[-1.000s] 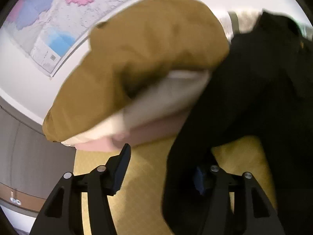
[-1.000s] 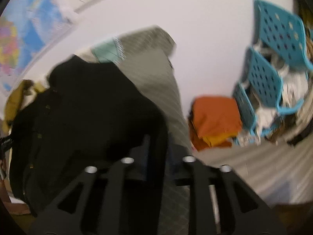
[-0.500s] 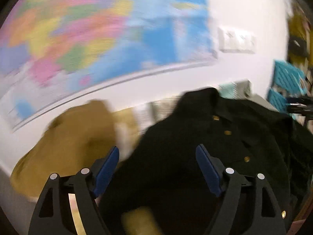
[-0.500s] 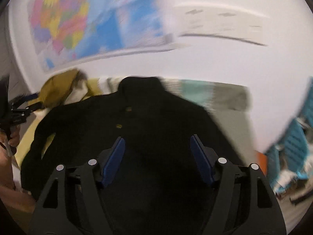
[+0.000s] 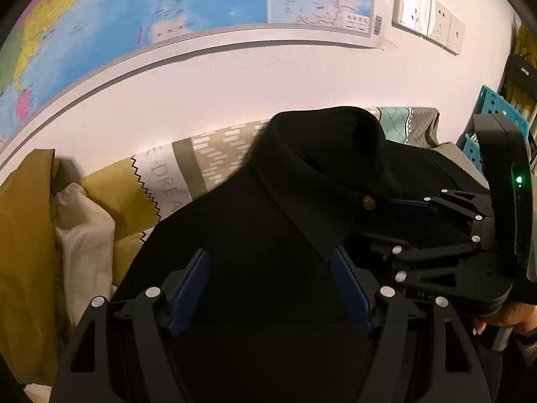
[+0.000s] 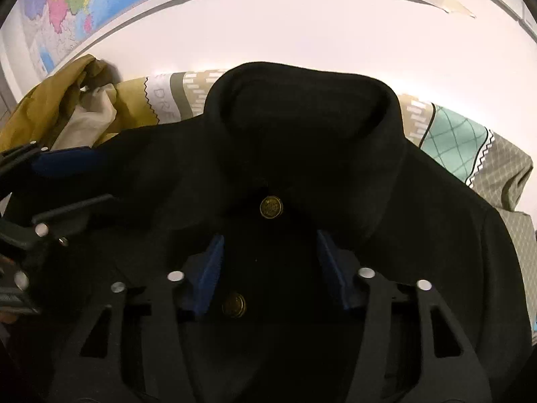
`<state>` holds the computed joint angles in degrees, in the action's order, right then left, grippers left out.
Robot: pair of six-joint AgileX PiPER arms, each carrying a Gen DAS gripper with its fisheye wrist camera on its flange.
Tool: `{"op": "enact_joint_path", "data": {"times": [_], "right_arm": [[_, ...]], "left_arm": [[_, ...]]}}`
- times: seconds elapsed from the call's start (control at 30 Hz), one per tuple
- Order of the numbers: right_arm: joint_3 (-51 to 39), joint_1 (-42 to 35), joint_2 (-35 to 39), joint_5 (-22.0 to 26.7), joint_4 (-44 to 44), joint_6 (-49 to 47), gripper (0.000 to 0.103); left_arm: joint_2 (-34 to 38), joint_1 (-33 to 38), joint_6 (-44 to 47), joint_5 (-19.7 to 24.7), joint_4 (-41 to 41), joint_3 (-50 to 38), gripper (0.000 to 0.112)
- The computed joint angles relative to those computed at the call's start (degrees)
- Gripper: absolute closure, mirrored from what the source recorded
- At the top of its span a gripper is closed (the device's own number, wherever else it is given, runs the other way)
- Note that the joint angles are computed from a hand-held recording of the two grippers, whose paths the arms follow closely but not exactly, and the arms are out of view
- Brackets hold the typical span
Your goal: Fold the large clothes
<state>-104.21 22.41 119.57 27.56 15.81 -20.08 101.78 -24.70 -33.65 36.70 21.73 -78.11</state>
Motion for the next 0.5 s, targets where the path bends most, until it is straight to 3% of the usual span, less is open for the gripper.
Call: {"op": "enact_joint_path", "data": {"times": [0.07,0.1,0.2,0.27,0.33,0.4,0.43,0.47,0.5], "right_arm": [[-0.95,-1.15,-0.06,1.89,5.76,-4.29,0.077],[-1.57,-1.58,0.04,2.46,9.26,-7.03,0.091],[-2.19,-0.96,-1.01,0.79,8.47,-5.42,0.103],[-4.21,-1.76,-0.74,0.05,8.86,-3.86,0.103],[-11.86,-4.29,2.39,7.32,13.99,-3.77,0.103],[-16.95,-5.17,4.64,13.65,13.57,-1.47,0.101],[-16.06,-5.21,4.22,14.09,13.51,-2.45,0.097],[-14.85,-4.62,3.79,13.48,11.77,-1.68,0.065],[-11.68,-4.40,2.55,11.87,11.60,-2.00,0.042]], "left_arm": [[-0.28,0.68,0.63,-0.53,-0.56,0.34,0.040],[-0.39,1.02,0.56,-0.77,-0.37,0.58,0.040],[-1.67,1.87,1.44,-1.08,-1.69,1.60,0.040],[-2.36,2.30,1.85,-1.44,-2.09,2.13,0.039],[-2.62,2.41,2.59,-1.47,-2.32,2.34,0.039],[-2.82,2.18,2.75,-1.43,-1.96,2.70,0.037],[-3.02,2.13,3.13,-1.91,-2.06,3.13,0.036],[-3.01,2.03,3.41,-2.26,-2.00,3.33,0.035],[-2.72,1.91,3.34,-2.24,-1.73,3.19,0.035]]}}
